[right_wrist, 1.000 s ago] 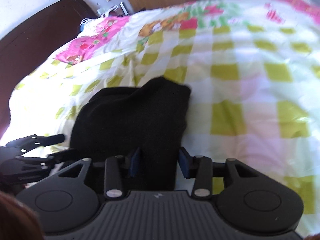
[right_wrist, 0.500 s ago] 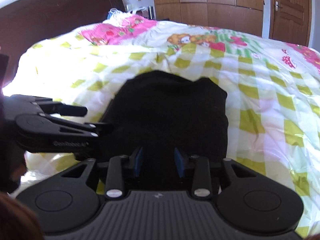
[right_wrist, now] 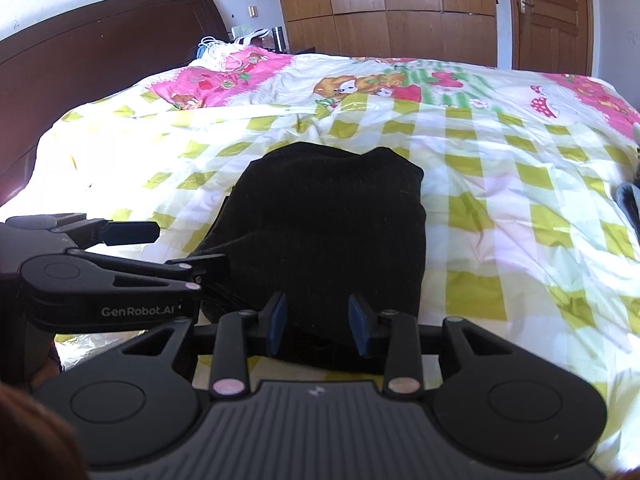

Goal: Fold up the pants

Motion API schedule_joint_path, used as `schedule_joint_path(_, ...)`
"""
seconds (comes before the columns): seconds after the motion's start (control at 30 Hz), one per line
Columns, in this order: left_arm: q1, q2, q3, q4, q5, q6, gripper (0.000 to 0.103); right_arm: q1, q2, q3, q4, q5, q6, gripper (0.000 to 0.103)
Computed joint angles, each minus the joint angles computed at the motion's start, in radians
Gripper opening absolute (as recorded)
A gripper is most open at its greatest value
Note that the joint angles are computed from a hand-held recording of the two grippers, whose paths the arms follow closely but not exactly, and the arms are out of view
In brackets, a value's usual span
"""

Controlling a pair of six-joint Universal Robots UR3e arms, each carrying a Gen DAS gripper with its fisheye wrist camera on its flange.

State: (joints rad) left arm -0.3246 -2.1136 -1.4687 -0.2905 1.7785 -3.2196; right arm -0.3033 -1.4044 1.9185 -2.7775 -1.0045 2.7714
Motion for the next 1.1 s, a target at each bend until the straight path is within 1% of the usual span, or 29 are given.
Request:
schedule_joint_path(0.3,-0.024,0.04,-0.072,0.039,0.023,-0.028,0.094,-0.027,-0.057,0.084,-0.015,0.011,-0.001,0.035)
schedule_joint_path(0.43,-0.042,0.04,-0.078,0.033,0.04,-0.029,0.098,-0.03,-0.069,0.104,-0.023,0.009,0.001,0.035)
schedule_joint_path(0.53,-0.051,0.039,-0.077,0.023,0.058,-0.037,0.099,-0.03,-0.074,0.11,-0.018,0.005,0.003,0.035)
schedule_joint_path(0.83,-0.048,0.051,-0.101,0.008,0.041,-0.061,0.099,-0.031,-0.08,0.123,-0.007,-0.009,0.011,0.035)
schedule_joint_path(0.97,-0.038,0.053,-0.109,0.0,0.011,-0.076,0.099,-0.027,-0.079,0.127,-0.014,-0.029,0.024,0.035)
schedule_joint_path(1.1,-0.043,0.046,-0.111,0.001,0.011,-0.076,0.099,-0.018,-0.072,0.124,-0.017,-0.052,0.041,0.035)
